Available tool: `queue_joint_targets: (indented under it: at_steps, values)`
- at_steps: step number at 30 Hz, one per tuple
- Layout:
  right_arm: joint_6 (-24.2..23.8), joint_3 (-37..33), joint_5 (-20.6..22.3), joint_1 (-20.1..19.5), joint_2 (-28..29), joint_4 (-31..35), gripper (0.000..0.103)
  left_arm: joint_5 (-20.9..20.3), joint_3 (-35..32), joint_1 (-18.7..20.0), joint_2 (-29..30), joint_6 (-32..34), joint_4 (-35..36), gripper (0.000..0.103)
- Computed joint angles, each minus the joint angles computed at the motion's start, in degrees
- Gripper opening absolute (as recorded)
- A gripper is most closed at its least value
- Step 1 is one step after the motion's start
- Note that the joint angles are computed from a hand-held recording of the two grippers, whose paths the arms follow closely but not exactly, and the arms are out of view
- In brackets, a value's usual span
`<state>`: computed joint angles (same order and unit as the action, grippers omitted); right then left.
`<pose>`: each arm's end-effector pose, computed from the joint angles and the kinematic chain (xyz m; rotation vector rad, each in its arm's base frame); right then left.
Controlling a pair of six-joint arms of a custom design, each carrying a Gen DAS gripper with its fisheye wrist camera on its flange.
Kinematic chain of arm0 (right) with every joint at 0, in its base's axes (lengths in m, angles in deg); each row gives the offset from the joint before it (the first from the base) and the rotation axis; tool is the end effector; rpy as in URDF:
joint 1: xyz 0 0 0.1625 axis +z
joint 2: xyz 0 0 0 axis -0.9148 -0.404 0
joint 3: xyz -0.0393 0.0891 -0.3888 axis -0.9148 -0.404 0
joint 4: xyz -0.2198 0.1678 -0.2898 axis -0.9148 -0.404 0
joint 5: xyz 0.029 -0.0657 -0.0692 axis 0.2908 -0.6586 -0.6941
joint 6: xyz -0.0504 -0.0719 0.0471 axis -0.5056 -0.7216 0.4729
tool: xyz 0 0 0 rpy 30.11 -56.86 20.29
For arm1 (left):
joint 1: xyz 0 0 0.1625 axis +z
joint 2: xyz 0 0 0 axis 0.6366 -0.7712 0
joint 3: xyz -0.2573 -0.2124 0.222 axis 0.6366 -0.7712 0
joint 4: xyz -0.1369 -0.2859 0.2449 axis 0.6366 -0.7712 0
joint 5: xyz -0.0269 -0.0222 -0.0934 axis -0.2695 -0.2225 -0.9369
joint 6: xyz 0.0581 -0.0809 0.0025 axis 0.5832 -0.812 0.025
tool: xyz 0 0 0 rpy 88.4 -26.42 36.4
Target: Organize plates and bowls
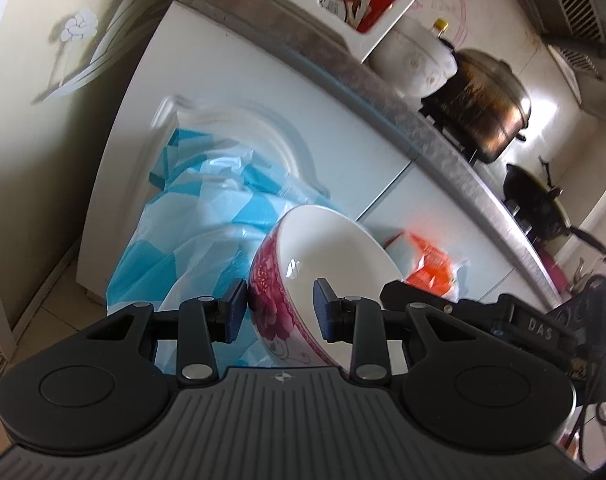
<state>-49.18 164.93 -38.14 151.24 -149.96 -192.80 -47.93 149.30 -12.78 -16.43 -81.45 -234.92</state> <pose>0.1162 -0.4207 0.1987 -0.3644 2.8567 -1.1295 -0.2310 -0.3463 0.0879 0.3404 2.6833 -1.3769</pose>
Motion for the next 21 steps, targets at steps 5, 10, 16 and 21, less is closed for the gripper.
queue_joint_targets:
  at_steps: [5,10,16,21]
  values:
    - [-0.2,0.2,0.4,0.6,-0.8,0.2,0.076,2.2,0.8,-2.8,-0.4,0.5,-1.6,0.038]
    - [-0.5,0.6,0.8,1.2,-2.5,0.8,0.076,2.9,1.7,-5.0,-0.6,0.6,-4.1,0.038]
    - [-0.5,1.7,1.6,1.6,-5.3,1.4,0.076,4.5,1.8,-6.6,-0.4,-0.4,-3.4,0.039]
    - [-0.4,3.4,2.8,1.6,-8.2,2.1,0.076,5.2,3.3,-8.5,-1.1,-1.8,-3.7,0.039]
